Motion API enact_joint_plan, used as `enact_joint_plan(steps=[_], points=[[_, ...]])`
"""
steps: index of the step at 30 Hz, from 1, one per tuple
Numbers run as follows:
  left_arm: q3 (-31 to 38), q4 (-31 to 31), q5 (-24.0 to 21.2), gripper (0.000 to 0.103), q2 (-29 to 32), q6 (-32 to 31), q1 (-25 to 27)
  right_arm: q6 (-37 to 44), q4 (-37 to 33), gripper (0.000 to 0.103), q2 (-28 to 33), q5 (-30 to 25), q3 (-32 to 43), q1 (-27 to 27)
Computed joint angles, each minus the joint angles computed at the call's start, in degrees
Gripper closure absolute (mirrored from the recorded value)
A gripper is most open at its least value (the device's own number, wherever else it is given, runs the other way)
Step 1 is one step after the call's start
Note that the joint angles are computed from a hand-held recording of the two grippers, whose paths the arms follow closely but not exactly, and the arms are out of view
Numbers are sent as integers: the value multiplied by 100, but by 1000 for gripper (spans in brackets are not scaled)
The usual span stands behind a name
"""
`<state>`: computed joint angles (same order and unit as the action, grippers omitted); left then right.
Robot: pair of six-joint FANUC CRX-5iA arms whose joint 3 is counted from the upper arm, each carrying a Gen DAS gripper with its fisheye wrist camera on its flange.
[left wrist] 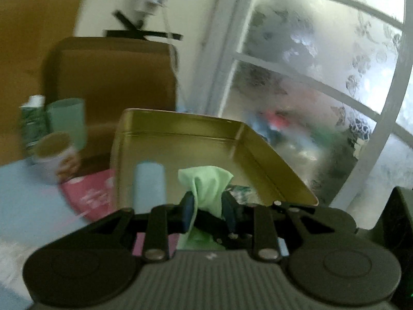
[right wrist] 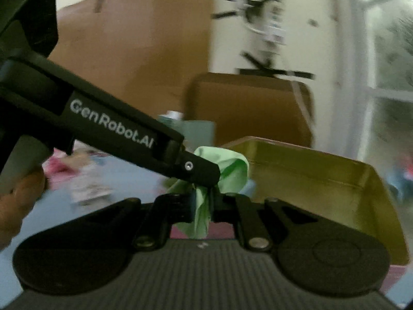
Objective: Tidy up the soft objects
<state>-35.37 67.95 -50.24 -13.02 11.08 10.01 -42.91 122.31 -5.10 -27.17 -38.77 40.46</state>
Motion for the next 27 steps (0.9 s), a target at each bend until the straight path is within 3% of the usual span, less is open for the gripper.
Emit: enact_joint_plan(steps=[3,4,5,7,8,10,14,21,27], points=[[195,-150,449,71,264,257,-462,37,-357,86,-19,-19,-94,-147],[233,-286,688,59,313,387,-601,173,-632,79,9,-54,-87,-125],[244,-424,883,52,325,493,-691,337,-951,68,70,-169,-55,-46],[277,-755,1219,47,328,744,-815,428,-1356,28,197,-617,-35,122],[304,-952,1324,38,308,921,-819,441,-1494,18,239,-811,-34,194],[219,-960,1489,24,196,962,-789,285,-1560,15,225,-945,-88,207],[1,-774,1683,15,-143,719,-616,-47,-1406,15,143,-1038,-184,220],[-190,-1110,1714,11,-663,1076,-17,-388,-1131,12,53,-1554,-225,553],[-376,-1133,1524,9,-983,1195,656,-868,-367,2,160,-2586,-240,915]])
